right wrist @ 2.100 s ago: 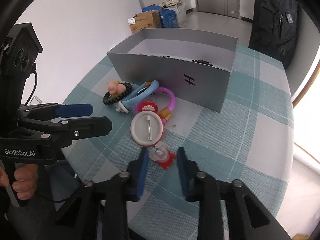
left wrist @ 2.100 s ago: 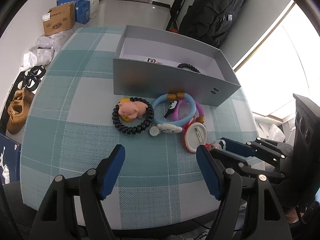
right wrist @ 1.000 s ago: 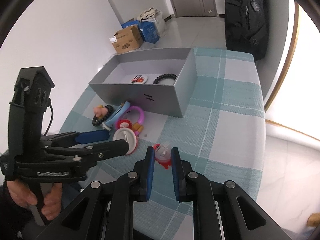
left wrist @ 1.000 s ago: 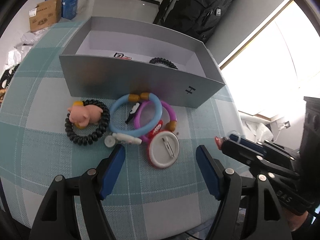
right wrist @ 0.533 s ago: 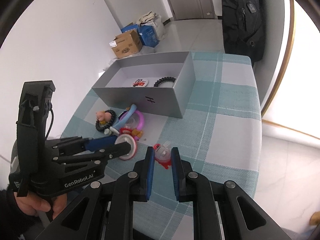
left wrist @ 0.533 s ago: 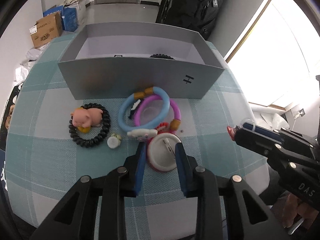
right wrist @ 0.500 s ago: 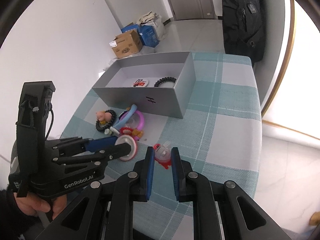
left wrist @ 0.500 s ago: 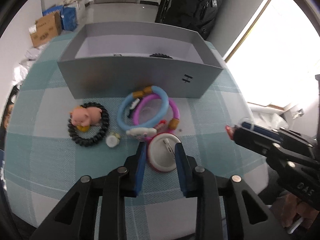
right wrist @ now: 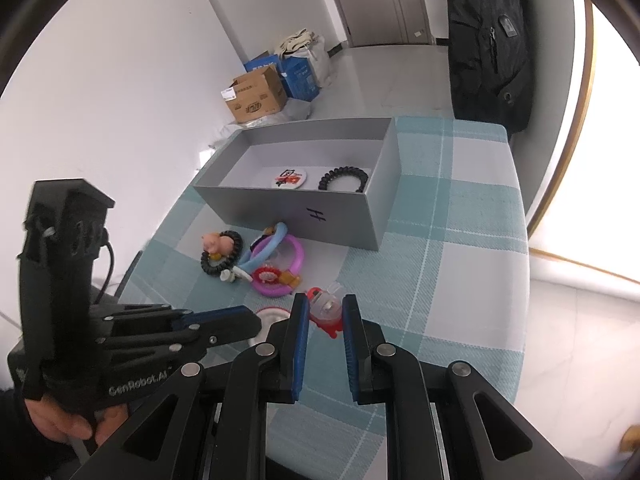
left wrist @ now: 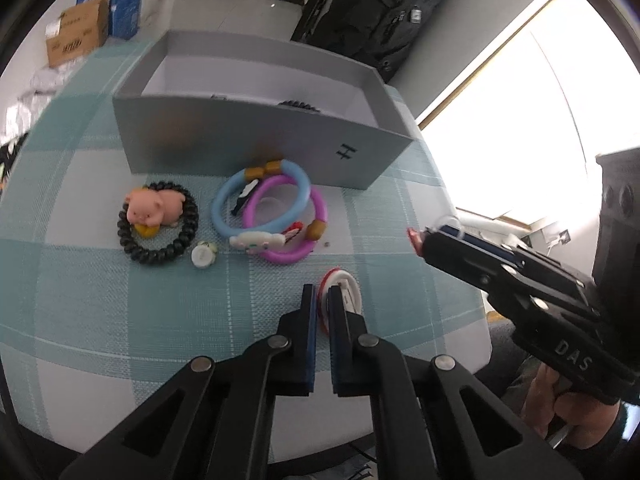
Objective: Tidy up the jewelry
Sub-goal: 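Carry the charm with the right tool into the gray box while the left tool releases the disc there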
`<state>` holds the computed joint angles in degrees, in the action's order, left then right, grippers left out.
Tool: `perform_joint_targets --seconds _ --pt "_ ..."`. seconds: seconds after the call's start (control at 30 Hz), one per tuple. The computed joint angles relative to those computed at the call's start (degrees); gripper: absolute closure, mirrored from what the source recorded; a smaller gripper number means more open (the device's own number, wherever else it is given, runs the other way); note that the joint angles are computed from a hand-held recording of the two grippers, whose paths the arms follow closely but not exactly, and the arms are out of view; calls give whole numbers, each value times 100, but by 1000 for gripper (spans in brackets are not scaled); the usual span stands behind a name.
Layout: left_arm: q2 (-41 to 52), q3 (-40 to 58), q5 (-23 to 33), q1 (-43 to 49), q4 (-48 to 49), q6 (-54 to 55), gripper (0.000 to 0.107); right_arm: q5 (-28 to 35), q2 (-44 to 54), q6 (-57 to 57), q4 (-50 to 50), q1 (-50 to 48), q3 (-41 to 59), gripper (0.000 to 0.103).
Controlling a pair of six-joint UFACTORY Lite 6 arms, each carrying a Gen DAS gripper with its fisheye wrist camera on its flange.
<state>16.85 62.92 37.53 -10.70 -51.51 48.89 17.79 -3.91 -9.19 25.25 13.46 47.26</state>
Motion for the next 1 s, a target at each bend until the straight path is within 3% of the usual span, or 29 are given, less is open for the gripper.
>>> perform_joint_targets --seconds 0.37,0.63,1.0 --pt "-106 -48 479 230 -798 691 106 -38 51 163 -114 -16 37 87" --pt "-190 159 893 651 -695 624 106 -62 -48 -148 212 -105 -10 87" --pt "230 1305 1080 895 -633 159 106 -51 118 -976 1214 -243 440 87"
